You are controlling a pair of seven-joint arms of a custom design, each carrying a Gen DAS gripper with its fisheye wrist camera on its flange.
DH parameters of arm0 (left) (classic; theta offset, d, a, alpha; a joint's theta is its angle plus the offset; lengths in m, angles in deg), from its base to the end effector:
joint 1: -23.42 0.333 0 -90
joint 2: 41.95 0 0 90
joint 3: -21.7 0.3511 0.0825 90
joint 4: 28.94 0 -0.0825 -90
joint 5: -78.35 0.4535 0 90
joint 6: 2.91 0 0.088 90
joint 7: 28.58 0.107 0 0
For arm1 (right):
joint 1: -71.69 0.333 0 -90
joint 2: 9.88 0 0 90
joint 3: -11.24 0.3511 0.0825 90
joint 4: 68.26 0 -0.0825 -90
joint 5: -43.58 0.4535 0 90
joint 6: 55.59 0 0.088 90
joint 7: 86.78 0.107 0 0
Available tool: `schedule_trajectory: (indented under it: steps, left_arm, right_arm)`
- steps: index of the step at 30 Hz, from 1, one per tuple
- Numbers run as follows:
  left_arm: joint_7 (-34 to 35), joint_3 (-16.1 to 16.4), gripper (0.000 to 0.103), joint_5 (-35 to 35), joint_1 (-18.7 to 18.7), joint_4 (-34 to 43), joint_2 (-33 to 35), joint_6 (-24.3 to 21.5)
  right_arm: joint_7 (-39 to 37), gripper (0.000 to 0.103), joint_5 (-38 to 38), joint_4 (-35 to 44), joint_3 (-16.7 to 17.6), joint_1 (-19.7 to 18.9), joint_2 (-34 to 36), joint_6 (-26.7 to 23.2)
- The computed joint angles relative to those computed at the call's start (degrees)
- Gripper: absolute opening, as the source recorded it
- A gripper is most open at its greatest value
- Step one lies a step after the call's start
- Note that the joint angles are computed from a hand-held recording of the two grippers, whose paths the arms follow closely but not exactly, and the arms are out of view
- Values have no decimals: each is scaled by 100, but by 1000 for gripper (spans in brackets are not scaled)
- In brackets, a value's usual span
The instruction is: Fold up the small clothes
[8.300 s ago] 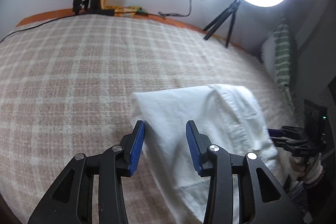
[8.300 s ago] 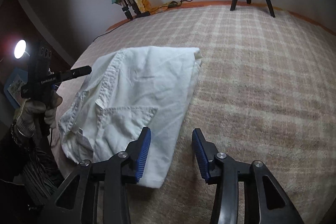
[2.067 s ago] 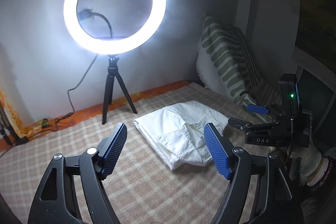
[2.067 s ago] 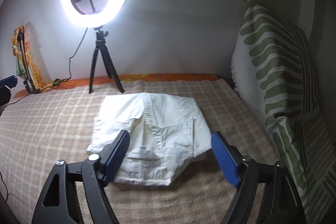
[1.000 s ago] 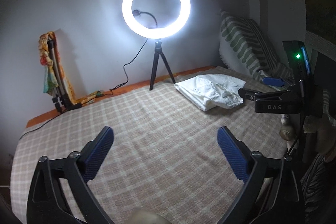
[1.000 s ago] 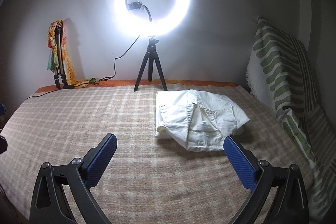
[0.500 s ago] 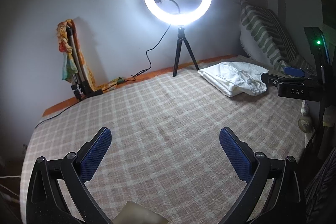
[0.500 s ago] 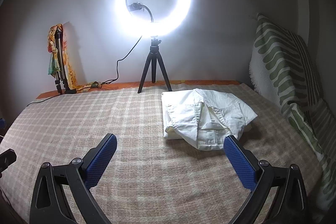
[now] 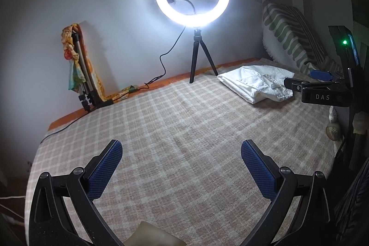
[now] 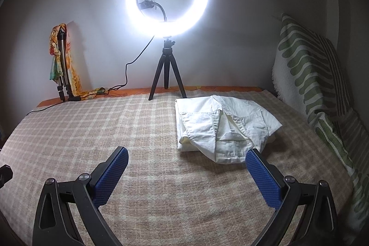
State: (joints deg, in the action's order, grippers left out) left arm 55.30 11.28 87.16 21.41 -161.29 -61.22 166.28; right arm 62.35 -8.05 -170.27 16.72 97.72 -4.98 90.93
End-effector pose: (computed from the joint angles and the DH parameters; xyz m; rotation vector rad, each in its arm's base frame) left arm 0.5334 -0.1386 0.5985 -1.3972 1.8321 -0.8674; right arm 0.5959 0.3758 0.5916 -1.7470 1.5643 -0.9095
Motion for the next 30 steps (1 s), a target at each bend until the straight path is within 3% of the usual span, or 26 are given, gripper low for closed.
schedule_trajectory:
  steps: [30]
  left_arm:
    - [152,62,102,-178,-107,-24,-53,36]
  right_arm:
    - [88,103,-74,-20,18,4,-32,-43]
